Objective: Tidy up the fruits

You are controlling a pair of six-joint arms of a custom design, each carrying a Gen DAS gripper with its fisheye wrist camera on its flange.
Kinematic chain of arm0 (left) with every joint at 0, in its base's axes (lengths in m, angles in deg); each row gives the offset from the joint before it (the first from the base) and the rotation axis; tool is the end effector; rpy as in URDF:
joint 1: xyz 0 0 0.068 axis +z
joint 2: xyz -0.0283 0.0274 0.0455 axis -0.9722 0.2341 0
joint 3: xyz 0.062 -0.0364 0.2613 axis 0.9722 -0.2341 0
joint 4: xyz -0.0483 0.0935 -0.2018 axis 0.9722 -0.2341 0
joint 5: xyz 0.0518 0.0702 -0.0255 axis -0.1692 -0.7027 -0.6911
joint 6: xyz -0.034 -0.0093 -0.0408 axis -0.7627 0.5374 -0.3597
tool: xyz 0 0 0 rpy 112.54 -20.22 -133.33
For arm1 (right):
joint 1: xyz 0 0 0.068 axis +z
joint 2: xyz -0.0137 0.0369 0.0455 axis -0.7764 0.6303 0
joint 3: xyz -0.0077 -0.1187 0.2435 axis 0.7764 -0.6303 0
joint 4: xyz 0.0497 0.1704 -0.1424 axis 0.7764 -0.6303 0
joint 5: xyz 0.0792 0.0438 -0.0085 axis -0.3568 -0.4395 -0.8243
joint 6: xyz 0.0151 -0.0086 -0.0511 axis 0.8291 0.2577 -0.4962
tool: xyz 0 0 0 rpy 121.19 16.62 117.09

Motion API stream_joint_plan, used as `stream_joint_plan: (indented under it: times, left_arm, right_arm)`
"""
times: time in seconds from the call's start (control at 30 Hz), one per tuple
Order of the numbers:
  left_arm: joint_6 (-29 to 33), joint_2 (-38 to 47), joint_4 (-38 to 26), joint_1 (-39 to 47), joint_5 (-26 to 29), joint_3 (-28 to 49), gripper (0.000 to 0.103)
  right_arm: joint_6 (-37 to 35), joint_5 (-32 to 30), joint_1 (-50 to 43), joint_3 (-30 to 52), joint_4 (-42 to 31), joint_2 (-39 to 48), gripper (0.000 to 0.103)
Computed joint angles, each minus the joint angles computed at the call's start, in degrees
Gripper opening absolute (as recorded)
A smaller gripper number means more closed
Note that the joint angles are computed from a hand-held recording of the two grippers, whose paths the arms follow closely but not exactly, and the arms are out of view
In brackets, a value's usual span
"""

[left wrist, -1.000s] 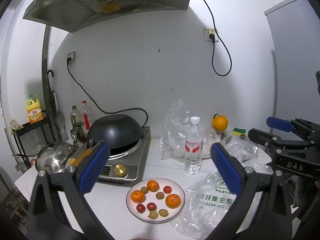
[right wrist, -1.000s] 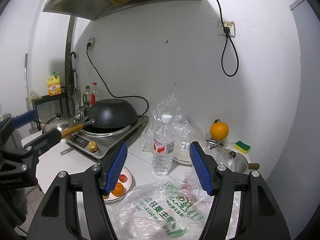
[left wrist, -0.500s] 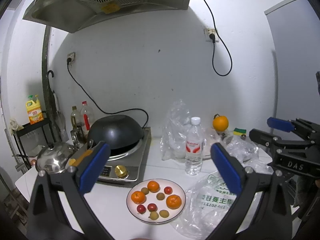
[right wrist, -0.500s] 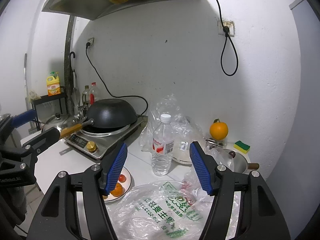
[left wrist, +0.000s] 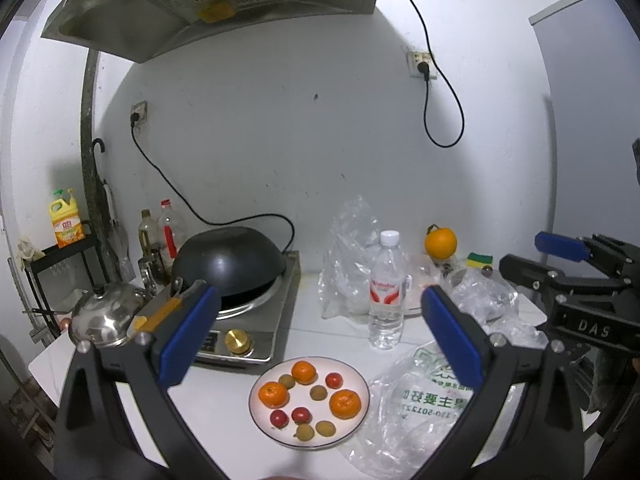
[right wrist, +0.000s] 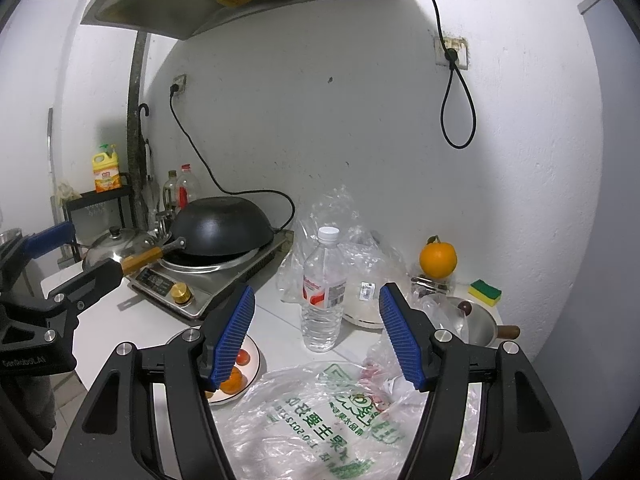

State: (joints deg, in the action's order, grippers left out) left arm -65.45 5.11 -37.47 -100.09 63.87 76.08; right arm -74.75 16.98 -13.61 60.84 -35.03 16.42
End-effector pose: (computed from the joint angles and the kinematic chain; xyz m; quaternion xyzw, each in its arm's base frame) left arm 0.3161 -0.1408 0.3608 0.2067 0.7535 -0.1309 0.6103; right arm 0.2556 0.1627 0.3454 0.0493 0.8034 -0.0800 0.5879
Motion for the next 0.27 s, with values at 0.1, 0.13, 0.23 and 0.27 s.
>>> stream_joint_plan:
  times: [0.1, 0.13, 0.23, 0.27]
  left_arm:
    - [0.1, 0.6, 0.0, 0.1, 0.3, 0.6, 0.102]
    - [0.2, 0.9, -0.1, 0.1, 0.5, 0.7, 0.102]
    - [0.3, 1.5, -0.3, 0.5, 2.0, 1.3, 0.102]
    - [0.3, 1.7, -0.4, 0.7, 2.5, 1.6, 0.102]
  right_arm:
    - [-0.3, -0.7, -0.7, 0.3, 0.1, 0.3, 0.068]
    - [-0.2, -0.8, -0.9, 0.4, 0.1, 0.4, 0.068]
    - [0.1, -1.4, -1.4, 0.9, -0.3, 1.0, 0.068]
    - [0.1, -1.7, -1.8, 1.2, -0.5, 1.2, 0.068]
